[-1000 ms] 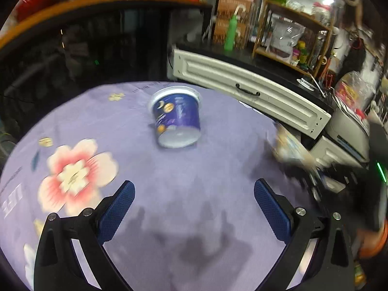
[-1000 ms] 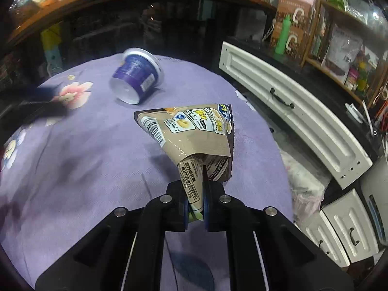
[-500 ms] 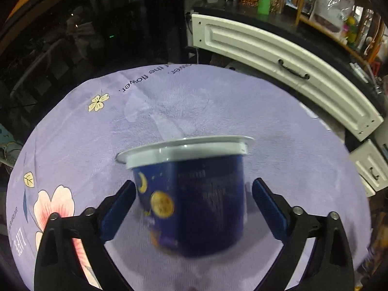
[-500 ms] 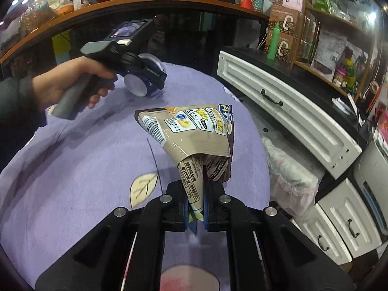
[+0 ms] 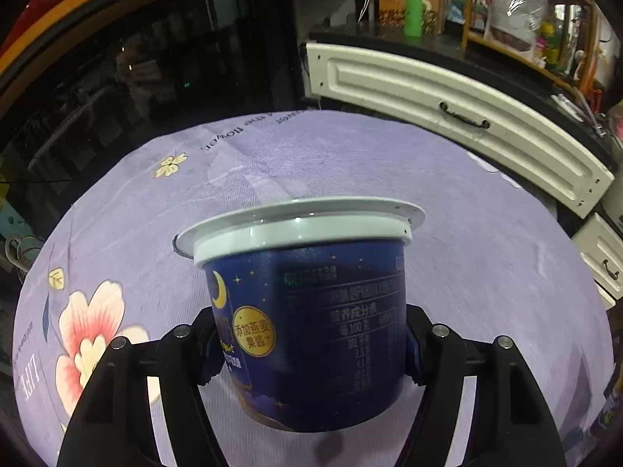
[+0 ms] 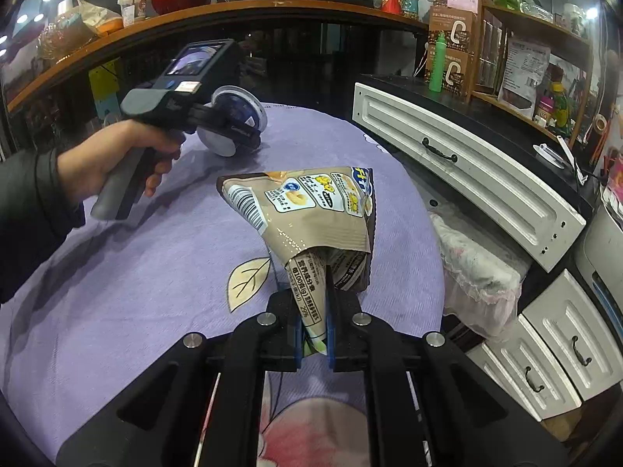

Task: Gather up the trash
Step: 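Carry the snack bag to the bin and drop it with the right gripper while the left carries the cup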

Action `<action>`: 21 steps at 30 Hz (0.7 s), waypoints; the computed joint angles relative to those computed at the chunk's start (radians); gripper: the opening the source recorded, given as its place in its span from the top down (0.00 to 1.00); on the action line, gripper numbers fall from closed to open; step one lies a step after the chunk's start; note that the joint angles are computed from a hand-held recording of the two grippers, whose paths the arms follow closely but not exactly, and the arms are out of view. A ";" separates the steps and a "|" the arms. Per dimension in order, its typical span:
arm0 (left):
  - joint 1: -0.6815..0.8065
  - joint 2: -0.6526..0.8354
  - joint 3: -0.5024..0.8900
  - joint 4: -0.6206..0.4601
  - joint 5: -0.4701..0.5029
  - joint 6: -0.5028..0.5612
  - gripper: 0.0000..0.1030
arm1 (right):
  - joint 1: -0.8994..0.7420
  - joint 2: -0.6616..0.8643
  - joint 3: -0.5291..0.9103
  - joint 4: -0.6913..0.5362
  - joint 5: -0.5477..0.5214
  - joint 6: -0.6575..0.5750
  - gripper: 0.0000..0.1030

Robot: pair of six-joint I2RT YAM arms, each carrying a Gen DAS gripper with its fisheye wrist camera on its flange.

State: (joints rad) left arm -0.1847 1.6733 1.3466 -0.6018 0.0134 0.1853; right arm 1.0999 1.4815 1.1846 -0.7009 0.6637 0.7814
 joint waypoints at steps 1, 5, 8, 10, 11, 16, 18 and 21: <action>0.003 -0.045 -0.045 0.017 0.014 -0.002 0.34 | 0.005 -0.005 -0.006 0.000 0.001 0.010 0.92; 0.016 -0.186 -0.162 0.032 0.072 -0.007 0.34 | 0.054 -0.019 -0.012 -0.033 0.032 0.072 0.92; 0.031 -0.328 -0.263 0.029 0.122 -0.007 0.34 | 0.117 -0.031 -0.010 -0.089 0.086 0.150 0.92; 0.033 -0.437 -0.334 0.025 0.139 0.000 0.34 | 0.169 -0.039 -0.007 -0.146 0.126 0.225 0.92; 0.031 -0.492 -0.367 0.023 0.142 0.005 0.34 | 0.195 -0.041 -0.003 -0.181 0.144 0.268 0.92; 0.008 -0.770 -0.486 -0.063 0.166 0.011 0.34 | 0.328 -0.044 0.017 -0.372 0.212 0.498 0.92; -0.005 -0.864 -0.505 -0.119 0.182 -0.003 0.34 | 0.400 -0.031 0.037 -0.488 0.243 0.637 0.92; -0.067 -1.007 -0.527 -0.201 0.164 -0.039 0.34 | 0.513 0.001 0.063 -0.670 0.263 0.878 0.92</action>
State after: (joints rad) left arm -0.2522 0.6660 0.8193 -0.8028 0.1776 0.1465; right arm 1.6124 1.4829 1.2474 -1.3708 0.9265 1.6593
